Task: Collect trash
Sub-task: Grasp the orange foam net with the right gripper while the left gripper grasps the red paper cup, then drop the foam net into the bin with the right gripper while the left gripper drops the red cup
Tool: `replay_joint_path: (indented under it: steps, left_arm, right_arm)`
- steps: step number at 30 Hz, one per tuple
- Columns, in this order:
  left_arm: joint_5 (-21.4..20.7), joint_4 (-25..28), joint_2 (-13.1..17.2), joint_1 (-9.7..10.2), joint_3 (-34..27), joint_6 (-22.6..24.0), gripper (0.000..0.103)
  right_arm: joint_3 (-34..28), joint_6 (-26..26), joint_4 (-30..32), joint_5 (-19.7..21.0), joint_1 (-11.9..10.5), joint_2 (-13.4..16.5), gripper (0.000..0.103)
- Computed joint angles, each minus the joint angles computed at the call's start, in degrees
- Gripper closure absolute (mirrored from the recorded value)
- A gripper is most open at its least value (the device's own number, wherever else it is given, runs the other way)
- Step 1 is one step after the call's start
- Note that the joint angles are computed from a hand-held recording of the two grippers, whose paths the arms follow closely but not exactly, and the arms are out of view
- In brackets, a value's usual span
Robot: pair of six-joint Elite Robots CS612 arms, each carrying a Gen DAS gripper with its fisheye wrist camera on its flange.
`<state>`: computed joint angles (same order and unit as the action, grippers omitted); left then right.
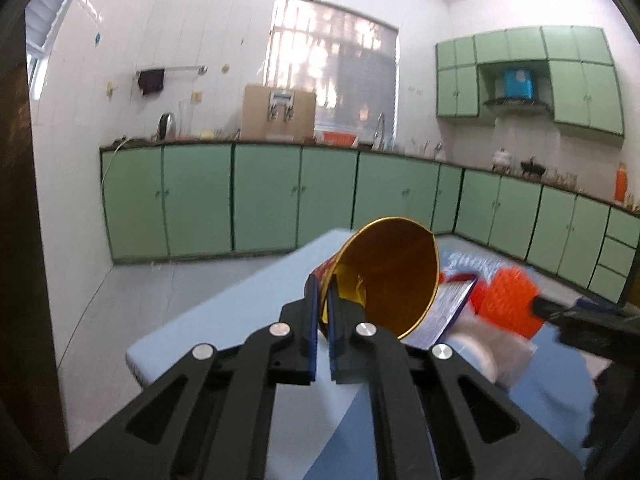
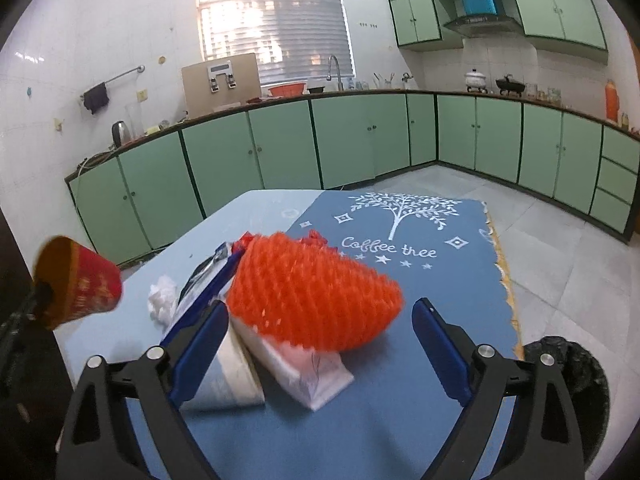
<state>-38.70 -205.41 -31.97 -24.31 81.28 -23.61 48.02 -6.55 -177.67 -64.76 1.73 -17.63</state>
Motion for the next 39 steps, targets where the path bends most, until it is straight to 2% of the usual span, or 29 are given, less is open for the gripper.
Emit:
replay_joint_path:
  steps: [3,6,8,11,13,15,21,27,33,39]
  left_arm:
    - [-0.91,-3.63,1.32,-0.23,-2.49,3.74,0.1]
    - [-2.9,-4.01,2.61,-0.12,-5.12,4.33,0.1]
    - [-3.63,-3.79,3.6,-0.01,-7.06,4.57,0.1]
    - [-4.37,-3.34,4.47,0.14,-8.61,4.16,0.1]
    - [-4.65,-2.81,4.98,0.26,-9.69,3.98,0.1]
    - [-4.83,-2.78,5.32,0.31,-10.26,4.16,0.1]
    - [-5.75,-3.75,5.8,0.22,-10.83,5.53,0.1]
    - [-7.83,-5.64,6.31,-0.58,-12.02,7.63,0.1]
    - [-11.91,-5.17,7.56,-1.76,-15.12,9.15,0.1]
    - [-17.55,-2.81,9.53,-3.14,-19.5,9.88,0.1]
  right_arm:
    - [-3.31,0.39,2.63,-0.45,0.2,1.58,0.012]
    - [-6.1,0.53,5.46,-0.22,0.33,2.9,0.012]
    - [-7.48,0.16,7.37,0.69,0.28,3.57,0.023]
    - [-9.46,-0.44,11.07,3.61,0.09,4.43,0.048]
    - [-10.6,-1.07,13.36,6.17,-0.17,4.91,0.073]
    - [-10.67,-1.49,13.88,7.4,-0.31,4.96,0.078]
    - [-6.83,0.11,8.12,9.76,-1.1,3.06,0.082]
    - [-2.56,2.91,1.2,9.32,-2.53,0.49,0.082]
    - [0.83,5.06,-3.29,6.39,-4.36,-1.49,0.082]
    - [4.51,7.43,-6.31,1.29,-6.85,-3.11,0.082]
